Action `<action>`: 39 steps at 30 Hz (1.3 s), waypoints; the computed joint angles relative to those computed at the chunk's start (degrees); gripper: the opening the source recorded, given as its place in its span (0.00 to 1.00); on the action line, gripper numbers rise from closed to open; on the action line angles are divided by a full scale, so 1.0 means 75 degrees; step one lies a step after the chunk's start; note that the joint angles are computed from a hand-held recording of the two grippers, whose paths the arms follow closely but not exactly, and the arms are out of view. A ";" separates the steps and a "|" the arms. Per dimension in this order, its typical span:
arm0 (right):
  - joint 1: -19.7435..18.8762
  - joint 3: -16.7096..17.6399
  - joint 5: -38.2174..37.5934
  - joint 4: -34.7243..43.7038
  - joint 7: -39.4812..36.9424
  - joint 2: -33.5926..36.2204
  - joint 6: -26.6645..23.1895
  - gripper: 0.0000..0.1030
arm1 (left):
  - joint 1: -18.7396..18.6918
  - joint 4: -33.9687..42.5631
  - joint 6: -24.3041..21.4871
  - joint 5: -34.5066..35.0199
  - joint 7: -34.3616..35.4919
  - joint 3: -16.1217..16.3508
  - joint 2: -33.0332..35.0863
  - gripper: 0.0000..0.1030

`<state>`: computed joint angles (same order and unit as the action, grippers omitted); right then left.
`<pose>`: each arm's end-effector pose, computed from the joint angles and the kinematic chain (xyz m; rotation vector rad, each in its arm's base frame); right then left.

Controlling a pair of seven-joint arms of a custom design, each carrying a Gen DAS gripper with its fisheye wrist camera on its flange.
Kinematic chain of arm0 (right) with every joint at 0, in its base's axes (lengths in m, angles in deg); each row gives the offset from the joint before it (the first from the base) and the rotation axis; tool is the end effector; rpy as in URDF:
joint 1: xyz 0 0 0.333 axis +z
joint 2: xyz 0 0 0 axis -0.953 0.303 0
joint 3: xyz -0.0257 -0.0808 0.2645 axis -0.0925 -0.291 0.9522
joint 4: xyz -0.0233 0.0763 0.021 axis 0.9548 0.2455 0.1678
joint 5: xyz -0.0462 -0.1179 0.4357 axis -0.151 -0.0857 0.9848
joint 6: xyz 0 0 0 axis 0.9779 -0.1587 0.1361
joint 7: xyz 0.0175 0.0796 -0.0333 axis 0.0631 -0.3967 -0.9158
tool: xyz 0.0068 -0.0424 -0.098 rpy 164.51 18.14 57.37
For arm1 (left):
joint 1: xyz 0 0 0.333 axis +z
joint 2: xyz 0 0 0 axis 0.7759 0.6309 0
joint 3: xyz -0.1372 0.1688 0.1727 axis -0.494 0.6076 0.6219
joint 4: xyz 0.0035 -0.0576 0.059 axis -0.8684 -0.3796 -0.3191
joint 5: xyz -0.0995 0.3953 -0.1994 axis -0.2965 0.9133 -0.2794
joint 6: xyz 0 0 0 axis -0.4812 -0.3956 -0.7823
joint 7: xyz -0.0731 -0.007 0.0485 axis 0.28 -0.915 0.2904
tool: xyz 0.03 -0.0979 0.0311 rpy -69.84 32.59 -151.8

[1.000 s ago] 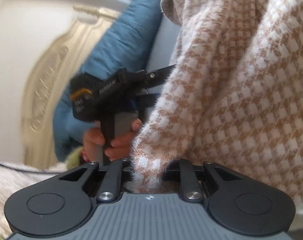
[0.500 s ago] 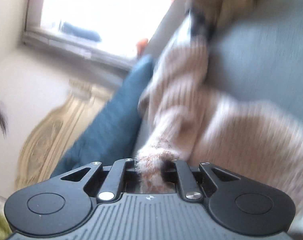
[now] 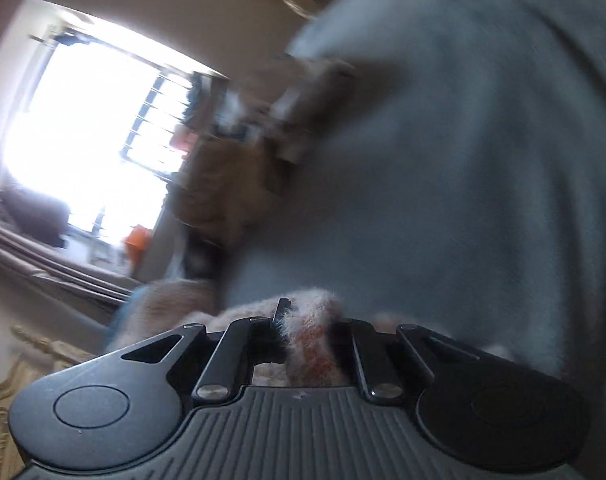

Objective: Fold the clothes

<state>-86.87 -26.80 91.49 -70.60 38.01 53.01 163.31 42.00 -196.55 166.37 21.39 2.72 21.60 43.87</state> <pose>0.7712 -0.1093 0.3073 -1.1927 1.7614 0.2339 0.5619 -0.0971 0.3563 -2.2689 1.6213 -0.8832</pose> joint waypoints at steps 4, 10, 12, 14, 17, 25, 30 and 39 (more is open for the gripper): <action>0.0062 -0.0092 -0.0162 -0.0702 0.0414 -0.0441 -0.0036 0.14 | 0.0398 0.0163 -0.0298 0.1564 -0.1095 -0.0357 0.0065 0.98; 0.0050 -0.0291 0.0792 -0.2295 -0.0959 -0.2121 0.0168 0.43 | 0.0646 0.0084 -0.0871 0.3623 -0.2131 -0.0648 -0.0284 1.00; 0.0344 -0.0394 0.1230 -0.2919 -0.1797 -0.2695 0.1146 0.65 | 0.0524 0.0342 -0.1394 0.3624 -0.2030 -0.0619 -0.0061 1.00; 0.0558 -0.0487 0.1808 -0.3318 -0.2689 -0.3093 0.1772 0.67 | 0.0553 0.0774 -0.2088 0.3860 -0.2456 -0.0705 0.0349 1.00; 0.0700 -0.0751 0.2317 -0.3407 -0.3091 -0.3271 0.1571 0.67 | 0.0659 0.0913 -0.2257 0.4725 -0.3635 -0.0783 0.0532 0.82; 0.1226 -0.0925 0.1957 -0.3383 -0.2570 -0.3319 0.0785 0.67 | 0.1365 0.1016 -0.2509 0.8096 -0.7348 -0.0790 0.0010 0.29; 0.1340 -0.0898 0.1801 -0.3372 -0.1989 -0.3264 0.0501 0.67 | 0.1940 0.1774 -0.2474 0.9914 -0.9088 -0.0542 0.0336 0.29; 0.1513 -0.1004 0.1082 -0.3638 -0.1596 -0.3598 0.0515 0.67 | 0.1798 0.4448 -0.2960 1.1986 -0.9580 0.0031 0.1966 0.29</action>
